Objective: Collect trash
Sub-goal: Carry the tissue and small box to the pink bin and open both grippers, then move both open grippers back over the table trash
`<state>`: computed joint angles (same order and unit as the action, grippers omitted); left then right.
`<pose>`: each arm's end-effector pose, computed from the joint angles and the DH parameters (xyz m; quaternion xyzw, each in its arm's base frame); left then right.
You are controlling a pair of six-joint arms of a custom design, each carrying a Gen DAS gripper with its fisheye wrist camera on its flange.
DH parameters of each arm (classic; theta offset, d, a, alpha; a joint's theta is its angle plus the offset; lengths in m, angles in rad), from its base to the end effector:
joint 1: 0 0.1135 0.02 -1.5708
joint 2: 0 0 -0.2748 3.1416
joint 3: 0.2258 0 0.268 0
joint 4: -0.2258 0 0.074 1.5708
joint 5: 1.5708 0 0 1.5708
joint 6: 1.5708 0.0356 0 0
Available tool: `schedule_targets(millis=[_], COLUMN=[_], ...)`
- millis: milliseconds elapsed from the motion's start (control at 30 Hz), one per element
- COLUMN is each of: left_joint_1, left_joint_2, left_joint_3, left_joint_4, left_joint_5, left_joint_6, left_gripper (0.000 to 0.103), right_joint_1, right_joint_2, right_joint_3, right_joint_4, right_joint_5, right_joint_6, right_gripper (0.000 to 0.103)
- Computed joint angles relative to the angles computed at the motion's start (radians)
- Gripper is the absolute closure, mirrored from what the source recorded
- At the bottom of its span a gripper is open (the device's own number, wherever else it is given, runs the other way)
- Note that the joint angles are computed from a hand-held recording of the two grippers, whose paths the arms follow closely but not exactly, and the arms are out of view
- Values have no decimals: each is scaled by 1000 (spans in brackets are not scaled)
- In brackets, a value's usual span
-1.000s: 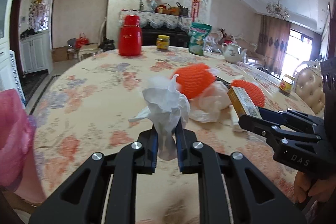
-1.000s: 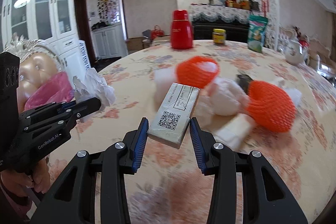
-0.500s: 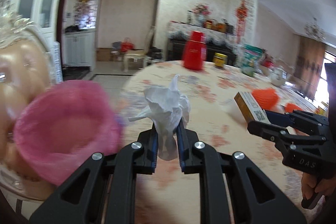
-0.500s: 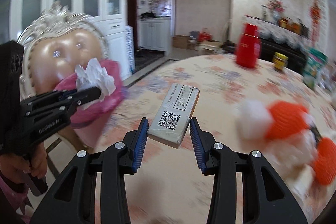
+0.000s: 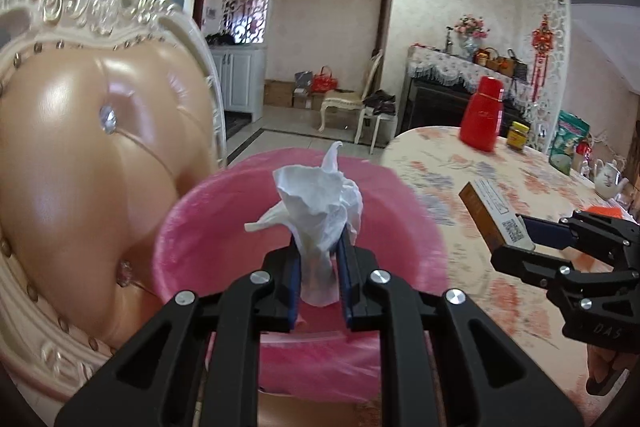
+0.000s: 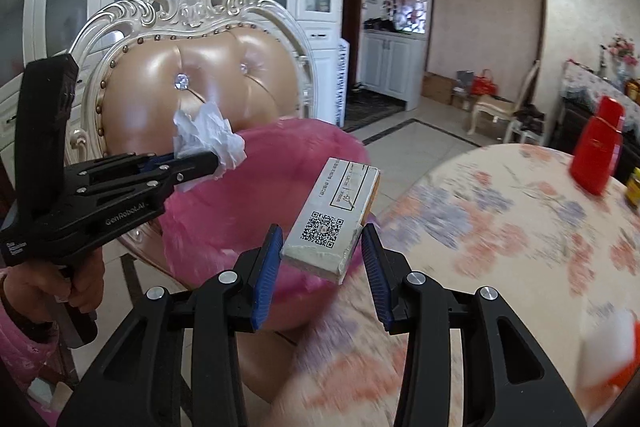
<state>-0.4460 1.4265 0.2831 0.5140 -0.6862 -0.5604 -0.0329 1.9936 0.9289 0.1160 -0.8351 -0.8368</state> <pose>0.2131 -0.0769 0.1128 -0.2003 0.8292 0.0567 0.5187 0.3696 0.0142 0.0852 -0.4547 0.7523 0.2323 0.4164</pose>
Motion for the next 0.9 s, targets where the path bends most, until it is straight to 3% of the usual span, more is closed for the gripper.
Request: schedule_targets(millis=[100,167,200,267,300,500,733,900], left_joint_1=[112,172,189,211,217,206,1,-147], left_joint_2=[25,40,45,53,55,46,59,136], left_joint_3=[-7,-3,1,7,0,-28,-14,80], left_joint_4=[49,69,71,66,79,64,16,4], left_joint_5=[88,139,154,145,130,103,-63,-143], left_joint_6=[49,72,78,73,64,-6,-105,-103], left_gripper=[86,79,73,38,34,29,18,11], right_joint_1=[66,93,103,124,125,69,-78,-225], right_joint_2=[41,65,78,98,105,92,25,18], right_joint_3=[56,92,112,141,150,131,25,11], right_joint_4=[-3,-21,-33,-38,-35,-33,-6,0], right_joint_5=[19,18,12,17,11,-25,-57,-59], right_joint_6=[46,58,61,78,91,90,5,-12], right_gripper=[63,63,62,48,43,43,43,43])
